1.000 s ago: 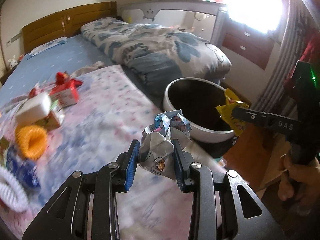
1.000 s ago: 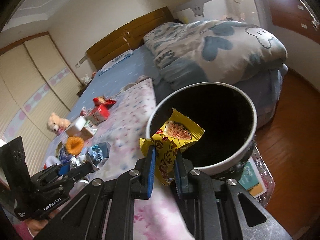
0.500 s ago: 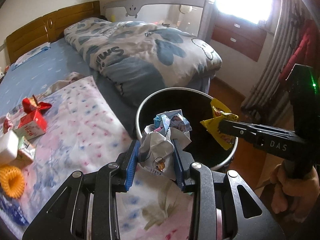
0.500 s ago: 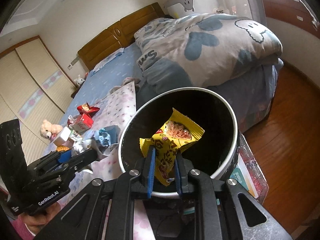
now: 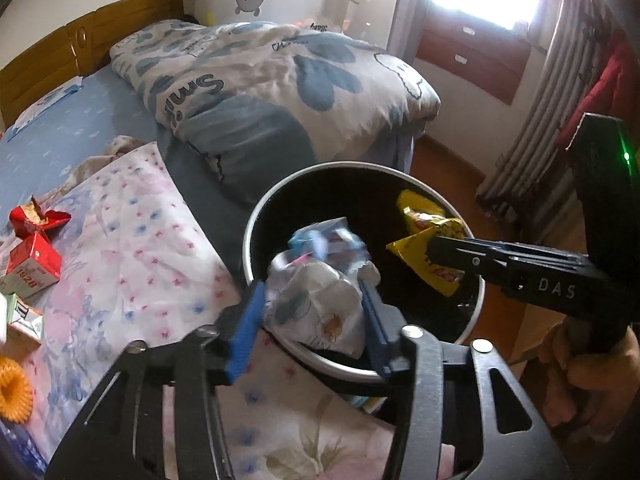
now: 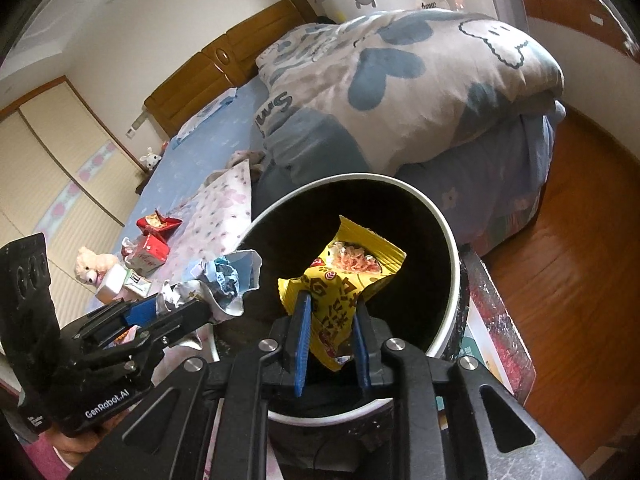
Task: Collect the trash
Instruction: 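Open both tools to drop the wrapper and snack bag into the bin, then grasp the orange Ovaltine packet with the left tool while the right tool grasps the white mesh sleeve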
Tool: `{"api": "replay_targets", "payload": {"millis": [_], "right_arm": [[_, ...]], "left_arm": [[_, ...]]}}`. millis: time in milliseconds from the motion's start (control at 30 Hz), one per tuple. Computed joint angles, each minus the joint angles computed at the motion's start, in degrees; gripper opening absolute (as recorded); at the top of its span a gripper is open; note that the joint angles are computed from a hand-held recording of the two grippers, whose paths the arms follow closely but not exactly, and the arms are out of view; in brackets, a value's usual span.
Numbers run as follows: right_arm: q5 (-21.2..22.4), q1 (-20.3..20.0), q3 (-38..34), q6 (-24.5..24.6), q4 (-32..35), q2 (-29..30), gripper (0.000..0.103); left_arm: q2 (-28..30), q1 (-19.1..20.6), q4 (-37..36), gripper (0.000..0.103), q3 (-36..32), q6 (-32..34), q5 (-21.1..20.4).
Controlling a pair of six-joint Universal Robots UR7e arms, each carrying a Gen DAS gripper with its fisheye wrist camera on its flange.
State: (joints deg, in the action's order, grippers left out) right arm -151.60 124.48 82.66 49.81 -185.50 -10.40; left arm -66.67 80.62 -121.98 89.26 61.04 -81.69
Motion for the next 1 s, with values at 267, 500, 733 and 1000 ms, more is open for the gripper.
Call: {"api": "replay_targets", "payload": {"millis": [267,500,733,1000], "right_arm": [[-2.22,1.16,-0.12,0.51,-2.03,0.46,0.054],[-4.33,3.02,-4.39,-0.34,-2.69,3.6,0.057],[-4.41,4.89,-14.58,-5.2,-1.61,9.88,0.064],[-0.2,5.94,-28.96,-11.86,2.25,17.84,0.068]], "left_arm": [[-1.02,1.97,0.84,0.069,-1.18,-0.41,-2.12],[-2.9,6.07,0.1,0.069,-2.93,-0.51,-3.98],[-3.58,10.44,-0.76,0.069,-6.73,-0.23,-4.85],[-3.28,14.55,-1.49,0.069,-11.88,-0.37,-5.73]]}}
